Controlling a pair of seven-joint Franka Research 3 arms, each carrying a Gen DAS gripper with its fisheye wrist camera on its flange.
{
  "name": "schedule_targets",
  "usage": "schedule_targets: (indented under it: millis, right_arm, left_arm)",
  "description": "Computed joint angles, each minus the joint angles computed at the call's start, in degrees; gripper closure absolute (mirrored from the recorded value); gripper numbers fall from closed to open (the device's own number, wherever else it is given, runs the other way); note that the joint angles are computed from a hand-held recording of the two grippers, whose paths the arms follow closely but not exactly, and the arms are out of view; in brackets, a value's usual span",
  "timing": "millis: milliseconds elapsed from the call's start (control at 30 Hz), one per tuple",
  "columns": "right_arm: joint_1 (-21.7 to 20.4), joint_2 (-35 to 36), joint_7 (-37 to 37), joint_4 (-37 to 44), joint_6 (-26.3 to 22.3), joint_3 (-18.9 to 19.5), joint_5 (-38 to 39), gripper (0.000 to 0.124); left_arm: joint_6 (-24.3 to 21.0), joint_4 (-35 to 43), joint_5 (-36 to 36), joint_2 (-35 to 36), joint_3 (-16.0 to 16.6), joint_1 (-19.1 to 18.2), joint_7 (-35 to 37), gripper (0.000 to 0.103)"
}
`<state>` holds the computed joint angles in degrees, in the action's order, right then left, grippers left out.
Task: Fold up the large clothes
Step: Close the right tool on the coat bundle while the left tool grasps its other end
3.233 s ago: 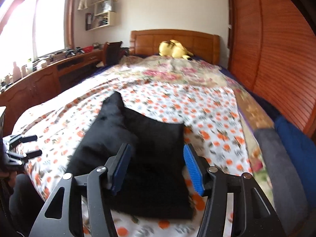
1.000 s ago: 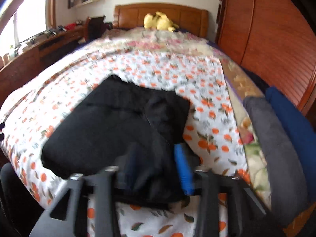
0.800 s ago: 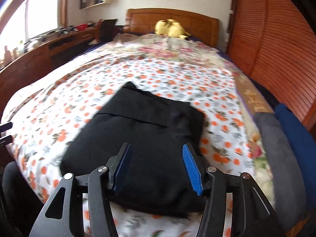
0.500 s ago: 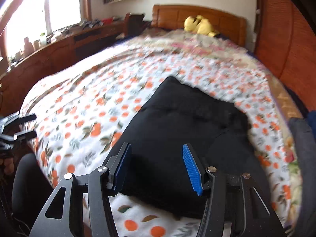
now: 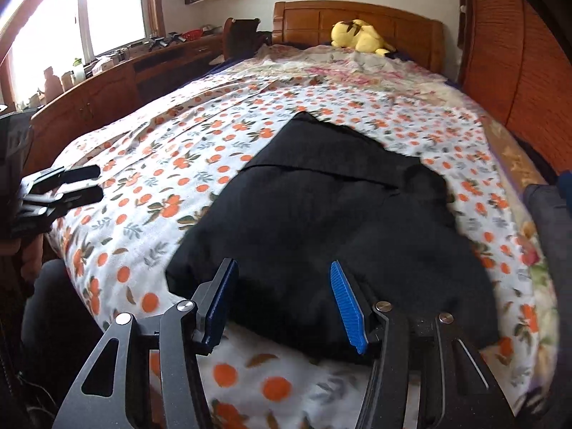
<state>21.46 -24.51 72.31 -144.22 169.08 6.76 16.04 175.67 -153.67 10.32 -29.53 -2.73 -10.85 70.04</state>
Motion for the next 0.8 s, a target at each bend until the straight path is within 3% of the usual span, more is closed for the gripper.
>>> schedule_targets:
  millis: [167,267,467,633,700,800]
  right_arm:
    - [-8.92,-7.04,5.81,-4.73,0.62,4.55,-5.87,0.068]
    - [-11.52,-9.29,8.16,-6.38,0.81,4.49,-7.49,0.068]
    - [-12.08,-6.34,10.93,-6.18,2.27,2.95,-7.09,0.068]
    - [-14.7,-1.44,15.79,-3.48,1.52,5.31,-9.02,0.054]
    - [-14.17,0.75,16.52,-2.16,1.49,4.58,-9.48,0.053]
    - [-9.63,3.09,13.96,-1.6,2.4,0.36,-7.05,0.053]
  left_arm:
    - [1.15,7.66,-0.42,8.54,0.65,-1.57,2.26,0.028]
    - [0.93,12.33,-0.95,13.24,0.54,-1.94,4.16,0.028]
    - [0.17,21.25,-5.19,21.49,-0.07,-2.55,9.46,0.028]
    - [-1.35,27.7,-12.96,27.1,-1.46,-2.18,16.11,0.028]
    - [-2.37,30.07,-11.45,29.25,-2.79,-0.53,14.93,0.028]
    - [-4.49,33.91,-6.61,32.66,-4.33,1.75,11.42,0.028]
